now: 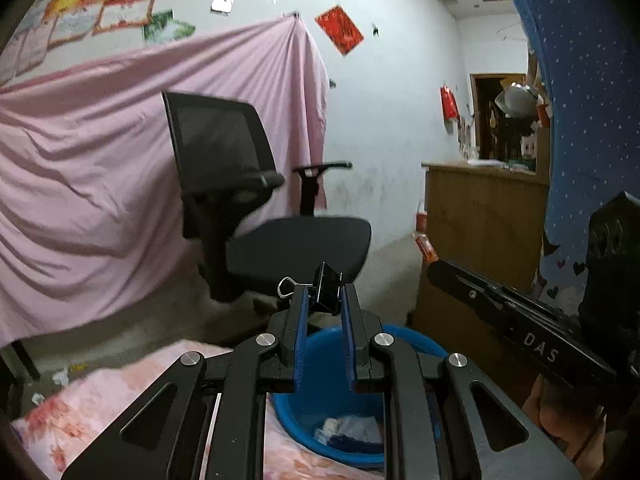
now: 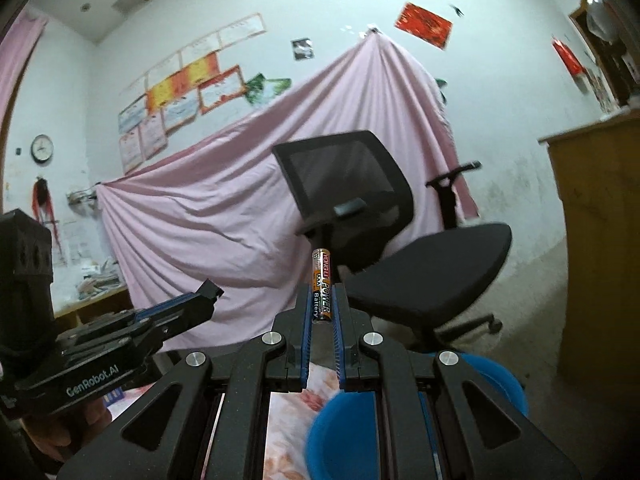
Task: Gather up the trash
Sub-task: 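Lift and carry the clip and battery over the blue bucket with both tools, then open both tools to drop clip and battery into the blue bucket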
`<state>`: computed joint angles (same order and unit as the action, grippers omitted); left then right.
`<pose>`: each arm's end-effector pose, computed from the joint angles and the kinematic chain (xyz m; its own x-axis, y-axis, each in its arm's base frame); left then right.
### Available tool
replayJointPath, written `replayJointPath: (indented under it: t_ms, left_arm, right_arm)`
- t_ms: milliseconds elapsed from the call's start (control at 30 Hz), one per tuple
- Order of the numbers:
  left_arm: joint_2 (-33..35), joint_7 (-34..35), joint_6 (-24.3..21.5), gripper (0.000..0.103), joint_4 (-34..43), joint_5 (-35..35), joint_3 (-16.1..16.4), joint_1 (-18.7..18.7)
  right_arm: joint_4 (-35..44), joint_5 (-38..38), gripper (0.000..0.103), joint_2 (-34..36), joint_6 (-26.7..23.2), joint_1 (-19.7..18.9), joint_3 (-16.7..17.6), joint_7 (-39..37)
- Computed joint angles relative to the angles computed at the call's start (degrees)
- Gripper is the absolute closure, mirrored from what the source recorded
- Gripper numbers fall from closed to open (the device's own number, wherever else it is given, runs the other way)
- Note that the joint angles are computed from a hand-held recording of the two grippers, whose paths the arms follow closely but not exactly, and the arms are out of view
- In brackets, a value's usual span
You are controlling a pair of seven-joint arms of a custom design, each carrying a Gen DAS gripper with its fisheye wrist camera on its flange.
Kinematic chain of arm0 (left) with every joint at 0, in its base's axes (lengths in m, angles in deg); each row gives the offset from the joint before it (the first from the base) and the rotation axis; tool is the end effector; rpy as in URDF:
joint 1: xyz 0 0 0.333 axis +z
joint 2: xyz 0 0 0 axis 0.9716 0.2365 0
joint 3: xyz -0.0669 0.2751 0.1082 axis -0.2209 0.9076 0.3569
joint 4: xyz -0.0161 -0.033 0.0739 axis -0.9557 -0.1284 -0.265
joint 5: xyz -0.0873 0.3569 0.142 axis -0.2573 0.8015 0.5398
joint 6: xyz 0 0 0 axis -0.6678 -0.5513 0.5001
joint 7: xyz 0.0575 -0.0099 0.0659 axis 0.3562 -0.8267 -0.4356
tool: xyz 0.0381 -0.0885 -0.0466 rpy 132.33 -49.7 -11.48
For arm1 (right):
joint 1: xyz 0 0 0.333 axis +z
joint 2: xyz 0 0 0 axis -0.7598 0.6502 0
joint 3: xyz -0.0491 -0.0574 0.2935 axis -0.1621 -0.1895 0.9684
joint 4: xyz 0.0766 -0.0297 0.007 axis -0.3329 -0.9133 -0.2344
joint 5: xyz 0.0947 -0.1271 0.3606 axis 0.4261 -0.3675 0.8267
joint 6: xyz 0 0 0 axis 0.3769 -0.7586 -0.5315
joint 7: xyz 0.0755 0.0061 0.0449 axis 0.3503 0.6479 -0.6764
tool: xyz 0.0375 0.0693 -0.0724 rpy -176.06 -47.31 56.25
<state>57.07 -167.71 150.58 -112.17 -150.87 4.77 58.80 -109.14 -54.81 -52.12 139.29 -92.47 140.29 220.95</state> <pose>0.4770 -0.2235 0.5206 -0.7783 -0.6268 -0.0374 -0.1860 0.2871 -0.9397 0.3642 0.3149 0.4804 -0.0729 -0.9378 -0.3394 -0.0797 0.3447 -0.9353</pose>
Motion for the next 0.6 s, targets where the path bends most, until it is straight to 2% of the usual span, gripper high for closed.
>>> replayJointPath:
  t_ms: [167,300,600]
  left_arm:
    - [2.28,-11.14,1.94,0.09,0.26,10.06,-1.16,-1.06]
    - [3.35,-17.27,2.16,0.09,-0.05,15.88,-0.97,-1.98]
    - [5.96,-31.89,-2.21,0.09,0.79,29.87,-0.07,-1.49]
  right_arm:
    - [-0.14,-0.91,0.095,6.73,-2.11,1.38,-0.54,-0.85]
    - [0.16,-1.97,0.095,11.58,-3.36,2.05,-0.91,-1.6]
    - [-0.21,-2.71,0.095,20.35,-4.18,3.45,-2.03,-1.61]
